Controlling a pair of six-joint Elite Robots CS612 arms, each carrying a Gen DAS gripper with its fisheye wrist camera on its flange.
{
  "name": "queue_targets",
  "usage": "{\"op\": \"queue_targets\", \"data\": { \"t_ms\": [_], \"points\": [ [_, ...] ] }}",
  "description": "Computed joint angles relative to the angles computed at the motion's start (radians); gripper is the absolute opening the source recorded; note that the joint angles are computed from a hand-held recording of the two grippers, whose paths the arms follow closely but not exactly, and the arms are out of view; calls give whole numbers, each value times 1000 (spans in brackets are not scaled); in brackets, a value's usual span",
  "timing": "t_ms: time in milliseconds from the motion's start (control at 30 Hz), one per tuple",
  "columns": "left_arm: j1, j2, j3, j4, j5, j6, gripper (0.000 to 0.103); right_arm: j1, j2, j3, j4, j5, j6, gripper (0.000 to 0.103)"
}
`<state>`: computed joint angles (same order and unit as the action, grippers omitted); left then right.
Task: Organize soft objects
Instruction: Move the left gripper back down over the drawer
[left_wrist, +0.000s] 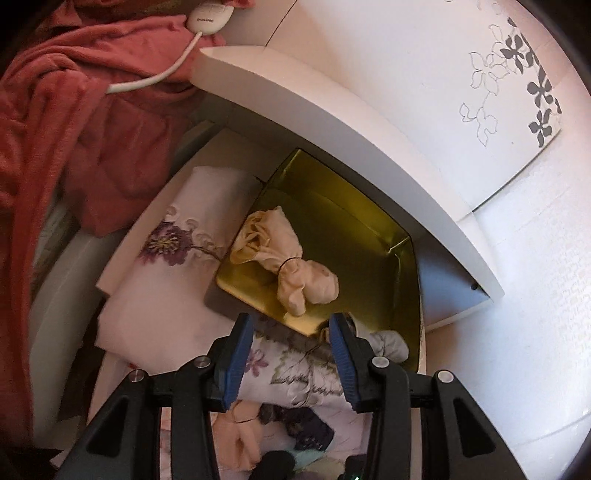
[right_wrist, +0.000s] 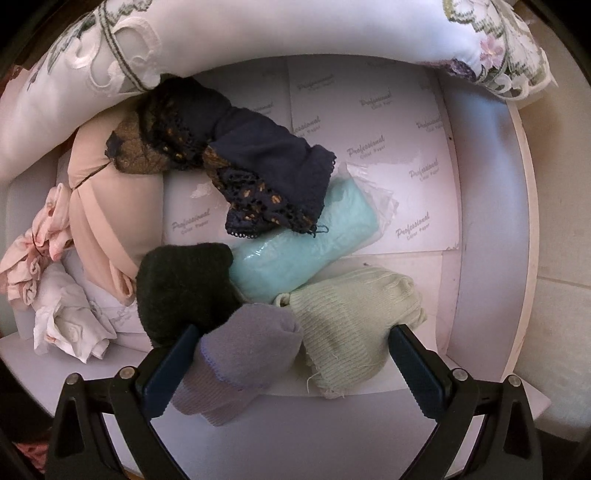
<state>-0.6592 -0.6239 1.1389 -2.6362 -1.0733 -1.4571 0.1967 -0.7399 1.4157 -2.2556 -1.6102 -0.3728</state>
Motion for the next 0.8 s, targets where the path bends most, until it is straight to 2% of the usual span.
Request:
{"op": "queue_targets", "data": {
  "t_ms": [300, 800],
  "points": [
    [-30, -50, 86, 30, -28, -33, 43, 5, 4, 5, -16, -16, -10, 103],
    [-64, -83, 155, 54, -104, -71, 43, 2, 5, 0, -7, -11, -8, 103]
  ]
}}
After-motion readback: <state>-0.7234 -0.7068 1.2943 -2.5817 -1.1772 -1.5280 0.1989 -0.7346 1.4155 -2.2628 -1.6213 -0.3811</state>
